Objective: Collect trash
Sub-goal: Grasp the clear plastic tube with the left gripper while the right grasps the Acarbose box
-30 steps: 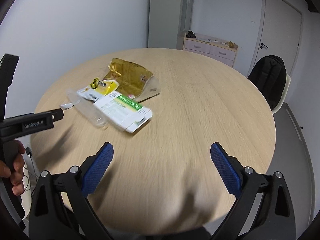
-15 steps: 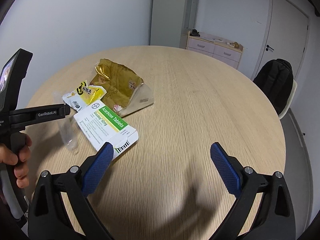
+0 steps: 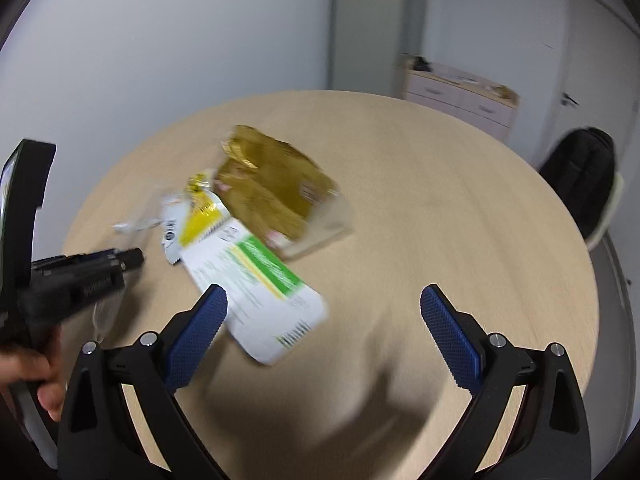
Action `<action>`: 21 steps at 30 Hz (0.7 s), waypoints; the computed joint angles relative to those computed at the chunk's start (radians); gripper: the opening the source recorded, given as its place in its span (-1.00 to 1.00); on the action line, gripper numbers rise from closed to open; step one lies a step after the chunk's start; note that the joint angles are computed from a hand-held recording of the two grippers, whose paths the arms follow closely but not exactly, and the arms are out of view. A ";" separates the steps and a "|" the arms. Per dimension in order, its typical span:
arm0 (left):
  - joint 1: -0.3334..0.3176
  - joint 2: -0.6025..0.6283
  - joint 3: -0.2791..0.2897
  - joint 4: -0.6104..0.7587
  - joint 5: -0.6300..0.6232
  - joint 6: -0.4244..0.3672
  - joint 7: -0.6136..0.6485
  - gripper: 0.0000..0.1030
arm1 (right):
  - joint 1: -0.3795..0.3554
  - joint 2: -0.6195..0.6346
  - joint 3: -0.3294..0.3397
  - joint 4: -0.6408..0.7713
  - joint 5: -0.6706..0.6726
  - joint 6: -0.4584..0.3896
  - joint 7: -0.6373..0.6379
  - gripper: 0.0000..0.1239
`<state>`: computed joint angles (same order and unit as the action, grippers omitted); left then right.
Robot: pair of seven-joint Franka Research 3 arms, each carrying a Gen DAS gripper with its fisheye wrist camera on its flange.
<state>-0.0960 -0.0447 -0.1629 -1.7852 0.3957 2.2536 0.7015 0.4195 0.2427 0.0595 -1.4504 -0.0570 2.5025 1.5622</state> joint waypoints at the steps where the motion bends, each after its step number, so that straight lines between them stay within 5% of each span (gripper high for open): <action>1: 0.002 -0.014 0.004 -0.015 -0.017 0.010 0.020 -0.47 | 0.001 0.026 0.009 0.043 0.004 -0.027 -0.030 0.51; 10: 0.023 -0.091 0.024 -0.080 -0.116 0.047 0.146 -0.46 | 0.061 0.211 0.006 0.334 0.001 -0.281 -0.173 0.45; 15: 0.032 -0.098 0.027 -0.091 -0.139 0.060 0.177 -0.45 | 0.072 0.241 -0.003 0.377 0.024 -0.351 -0.174 0.21; 21: 0.041 -0.131 0.031 -0.126 -0.152 0.082 0.192 -0.46 | 0.090 0.208 -0.015 0.344 0.000 -0.379 -0.142 0.17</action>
<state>-0.0549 -0.1755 -0.1315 -1.9109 0.2434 2.3351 0.8931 0.5093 0.4506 0.0449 -1.1059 -0.0566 2.1231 1.4204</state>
